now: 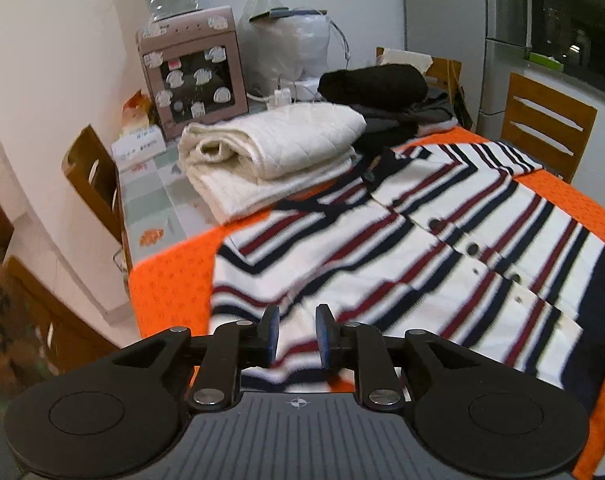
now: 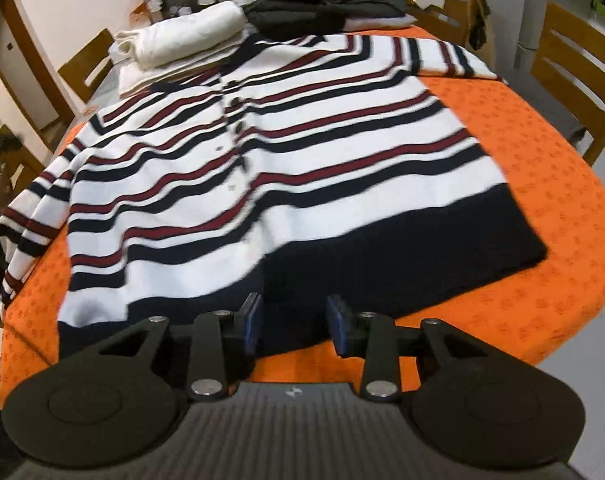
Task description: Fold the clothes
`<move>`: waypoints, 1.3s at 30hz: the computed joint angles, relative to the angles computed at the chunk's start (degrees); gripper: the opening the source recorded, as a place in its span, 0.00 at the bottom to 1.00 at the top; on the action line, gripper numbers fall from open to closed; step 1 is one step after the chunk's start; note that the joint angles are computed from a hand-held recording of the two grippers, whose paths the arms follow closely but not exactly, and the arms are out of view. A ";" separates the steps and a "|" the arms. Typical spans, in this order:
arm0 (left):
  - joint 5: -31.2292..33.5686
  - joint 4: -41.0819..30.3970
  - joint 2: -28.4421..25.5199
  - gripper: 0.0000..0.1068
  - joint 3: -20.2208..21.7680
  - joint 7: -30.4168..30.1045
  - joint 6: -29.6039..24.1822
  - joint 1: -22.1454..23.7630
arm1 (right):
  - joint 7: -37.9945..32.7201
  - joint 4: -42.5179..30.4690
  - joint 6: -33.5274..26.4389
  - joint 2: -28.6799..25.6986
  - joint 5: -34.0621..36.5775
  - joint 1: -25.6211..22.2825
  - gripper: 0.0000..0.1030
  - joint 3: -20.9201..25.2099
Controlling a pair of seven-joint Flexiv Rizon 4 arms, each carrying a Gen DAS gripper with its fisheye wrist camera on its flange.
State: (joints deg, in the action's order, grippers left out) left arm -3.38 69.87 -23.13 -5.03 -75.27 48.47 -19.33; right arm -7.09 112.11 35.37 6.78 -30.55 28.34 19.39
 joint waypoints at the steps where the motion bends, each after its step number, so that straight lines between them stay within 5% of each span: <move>1: 0.47 1.77 1.26 0.22 0.44 -1.47 0.12 -0.61 | -1.12 0.95 -0.06 1.21 0.71 -0.38 0.39 -0.24; 6: 7.77 6.18 5.88 0.23 2.76 -13.71 -3.05 -4.57 | -8.04 5.86 0.07 7.65 5.06 -3.49 0.39 -1.45; 14: 14.57 10.23 10.98 0.31 0.59 -32.11 -10.57 -7.93 | -22.09 10.96 1.91 14.08 11.89 -9.02 0.40 -4.54; 29: 24.37 12.58 10.96 0.37 -2.54 -62.05 -18.63 -14.38 | -41.97 12.00 9.89 12.68 25.74 -11.82 0.41 -7.99; 31: 26.06 12.34 10.82 0.29 -2.48 -65.37 -18.38 -14.90 | -42.70 12.24 10.43 12.63 25.77 -12.31 0.31 -7.72; 32: 27.01 11.76 10.61 0.13 -2.53 -66.58 -18.86 -15.23 | -42.77 12.43 10.79 12.78 25.95 -12.60 0.23 -7.70; 33: 28.02 10.79 10.29 0.07 -2.61 -67.51 -19.88 -15.63 | -42.90 12.79 12.03 13.19 27.60 -12.66 0.08 -8.18; 39: 24.12 8.23 11.27 0.06 -3.16 -70.16 -20.80 -15.35 | -44.35 11.98 14.76 16.94 32.25 -13.23 0.06 -9.70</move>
State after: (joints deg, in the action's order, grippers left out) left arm 20.74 78.10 -11.86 -8.18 -145.43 27.67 -34.68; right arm -51.44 124.09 50.13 23.72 1.70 15.11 9.69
